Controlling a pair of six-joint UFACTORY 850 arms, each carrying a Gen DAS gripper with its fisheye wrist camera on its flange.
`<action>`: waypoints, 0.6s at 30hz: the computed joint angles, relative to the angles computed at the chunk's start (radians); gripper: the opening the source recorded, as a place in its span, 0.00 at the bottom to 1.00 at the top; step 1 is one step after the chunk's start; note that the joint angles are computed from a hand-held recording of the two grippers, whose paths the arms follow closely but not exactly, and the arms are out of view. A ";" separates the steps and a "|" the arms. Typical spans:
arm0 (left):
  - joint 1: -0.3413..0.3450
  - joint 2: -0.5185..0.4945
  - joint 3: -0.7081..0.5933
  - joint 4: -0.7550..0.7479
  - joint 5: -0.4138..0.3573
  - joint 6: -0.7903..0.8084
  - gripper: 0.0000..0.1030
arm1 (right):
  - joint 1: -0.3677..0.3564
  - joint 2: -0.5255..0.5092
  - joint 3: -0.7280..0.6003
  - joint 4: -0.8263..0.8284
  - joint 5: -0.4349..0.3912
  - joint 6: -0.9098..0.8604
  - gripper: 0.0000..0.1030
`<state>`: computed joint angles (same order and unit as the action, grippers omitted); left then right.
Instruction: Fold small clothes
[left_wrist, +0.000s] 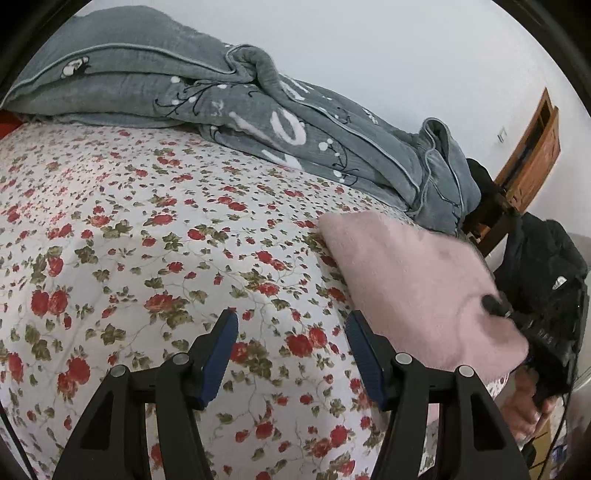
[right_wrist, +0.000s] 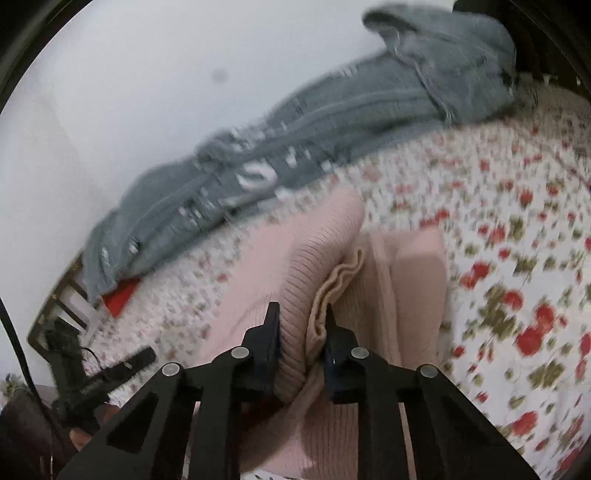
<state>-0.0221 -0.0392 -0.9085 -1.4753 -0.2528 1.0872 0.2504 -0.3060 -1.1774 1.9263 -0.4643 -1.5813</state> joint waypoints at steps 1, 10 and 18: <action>-0.004 0.004 0.003 0.006 0.002 -0.001 0.57 | -0.012 0.011 0.020 0.045 -0.010 -0.043 0.18; -0.085 -0.006 -0.018 0.121 0.001 -0.099 0.58 | -0.073 -0.020 0.081 0.092 0.010 -0.092 0.22; -0.188 -0.053 -0.100 0.192 -0.002 -0.173 0.62 | -0.046 0.129 0.173 0.256 0.064 -0.368 0.38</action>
<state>-0.2099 -0.0920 -1.0085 -1.2833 -0.2549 0.9139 0.2045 -0.1770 -1.0039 2.1821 -0.4002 -1.9490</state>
